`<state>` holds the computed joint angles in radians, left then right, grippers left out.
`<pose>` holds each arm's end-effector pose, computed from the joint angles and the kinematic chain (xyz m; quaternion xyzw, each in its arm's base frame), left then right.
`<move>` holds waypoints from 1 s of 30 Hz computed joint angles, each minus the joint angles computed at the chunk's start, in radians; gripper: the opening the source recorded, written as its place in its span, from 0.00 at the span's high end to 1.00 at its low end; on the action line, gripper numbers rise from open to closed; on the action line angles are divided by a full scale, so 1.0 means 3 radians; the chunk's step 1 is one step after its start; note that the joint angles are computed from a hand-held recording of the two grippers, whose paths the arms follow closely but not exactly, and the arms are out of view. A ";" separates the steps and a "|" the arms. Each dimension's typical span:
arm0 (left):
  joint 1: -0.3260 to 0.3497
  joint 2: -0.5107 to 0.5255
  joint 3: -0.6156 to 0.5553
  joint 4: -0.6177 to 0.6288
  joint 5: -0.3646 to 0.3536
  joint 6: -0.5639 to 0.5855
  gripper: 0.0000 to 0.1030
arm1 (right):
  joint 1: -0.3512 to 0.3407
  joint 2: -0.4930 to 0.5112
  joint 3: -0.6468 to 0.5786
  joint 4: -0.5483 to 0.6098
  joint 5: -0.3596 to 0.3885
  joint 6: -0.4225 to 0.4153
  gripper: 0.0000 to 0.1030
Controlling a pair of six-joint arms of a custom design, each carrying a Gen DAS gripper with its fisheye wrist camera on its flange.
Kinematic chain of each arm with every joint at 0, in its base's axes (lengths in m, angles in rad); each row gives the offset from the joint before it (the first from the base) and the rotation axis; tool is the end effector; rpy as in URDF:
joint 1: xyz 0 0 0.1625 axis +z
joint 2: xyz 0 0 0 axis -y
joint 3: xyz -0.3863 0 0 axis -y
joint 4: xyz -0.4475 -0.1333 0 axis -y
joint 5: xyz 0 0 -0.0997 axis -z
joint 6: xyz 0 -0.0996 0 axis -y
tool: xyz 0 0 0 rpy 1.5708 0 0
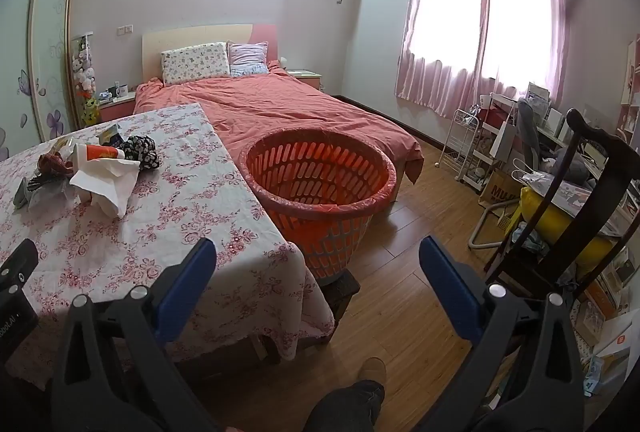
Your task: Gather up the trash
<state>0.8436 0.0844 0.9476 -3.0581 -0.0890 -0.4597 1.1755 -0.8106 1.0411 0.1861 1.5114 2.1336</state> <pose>-0.2970 -0.6835 -0.2183 -0.0551 0.7327 -0.5058 0.4520 -0.1613 -0.7480 0.2088 0.2681 -0.7938 0.4326 0.3330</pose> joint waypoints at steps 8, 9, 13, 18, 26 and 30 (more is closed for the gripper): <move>0.0000 -0.0002 0.0002 -0.0004 -0.0001 0.0001 0.02 | -0.0004 -0.0004 0.0004 -0.0009 -0.0013 0.0001 0.04; 0.0001 -0.0002 0.0002 -0.0006 -0.0003 0.0003 0.02 | -0.0004 -0.0004 0.0004 -0.0009 -0.0013 0.0001 0.04; -0.0001 0.0006 -0.0009 -0.0012 0.0000 0.0014 0.02 | 0.0000 0.0000 0.0003 -0.0010 -0.0008 0.0000 0.04; 0.0000 0.0007 -0.0010 -0.0025 -0.0002 0.0024 0.02 | -0.0004 -0.0001 -0.0001 -0.0003 -0.0017 0.0006 0.04; -0.0001 0.0025 -0.0035 -0.0066 -0.0005 0.0073 0.02 | -0.0003 -0.0003 0.0001 -0.0003 -0.0015 0.0006 0.04; 0.0000 0.0024 -0.0033 -0.0075 -0.0004 0.0077 0.02 | 0.0000 -0.0007 0.0004 -0.0004 -0.0013 0.0007 0.04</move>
